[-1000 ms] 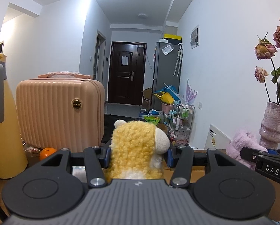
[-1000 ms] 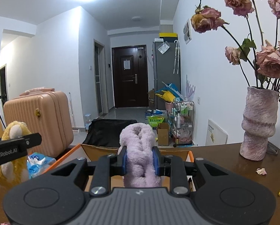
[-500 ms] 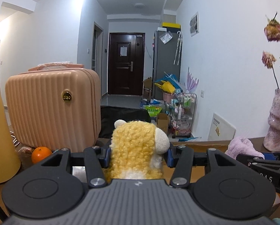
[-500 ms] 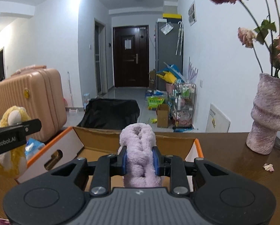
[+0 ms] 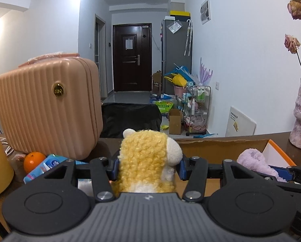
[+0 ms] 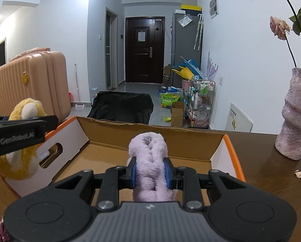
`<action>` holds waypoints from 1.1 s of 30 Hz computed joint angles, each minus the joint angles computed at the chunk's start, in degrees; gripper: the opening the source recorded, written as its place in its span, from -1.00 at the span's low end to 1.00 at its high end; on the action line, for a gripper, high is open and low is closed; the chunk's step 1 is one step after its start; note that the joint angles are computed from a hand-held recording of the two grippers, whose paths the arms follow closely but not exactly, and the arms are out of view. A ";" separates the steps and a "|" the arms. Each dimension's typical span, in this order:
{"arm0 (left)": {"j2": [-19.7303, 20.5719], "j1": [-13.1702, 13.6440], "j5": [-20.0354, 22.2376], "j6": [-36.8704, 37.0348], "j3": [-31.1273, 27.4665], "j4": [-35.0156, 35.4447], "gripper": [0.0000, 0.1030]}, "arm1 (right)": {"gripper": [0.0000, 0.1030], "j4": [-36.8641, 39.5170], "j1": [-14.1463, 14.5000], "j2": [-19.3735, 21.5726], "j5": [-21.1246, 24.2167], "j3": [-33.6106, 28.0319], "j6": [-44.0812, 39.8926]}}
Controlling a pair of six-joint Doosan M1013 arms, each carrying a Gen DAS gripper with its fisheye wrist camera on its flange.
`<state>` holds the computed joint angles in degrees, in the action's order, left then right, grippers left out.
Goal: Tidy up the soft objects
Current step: 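Carry the headband and sheep with both tools over the cardboard box, then lower both tools into the box and open them, releasing headband and sheep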
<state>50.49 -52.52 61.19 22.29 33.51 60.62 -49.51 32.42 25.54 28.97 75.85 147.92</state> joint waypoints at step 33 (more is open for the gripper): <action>-0.02 -1.11 -8.80 -0.09 4.29 11.02 0.02 | -0.47 -3.72 0.02 1.27 1.67 -0.30 5.32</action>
<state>50.47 -53.63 52.39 22.20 37.79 71.64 -53.23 32.44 26.80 30.63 75.55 153.23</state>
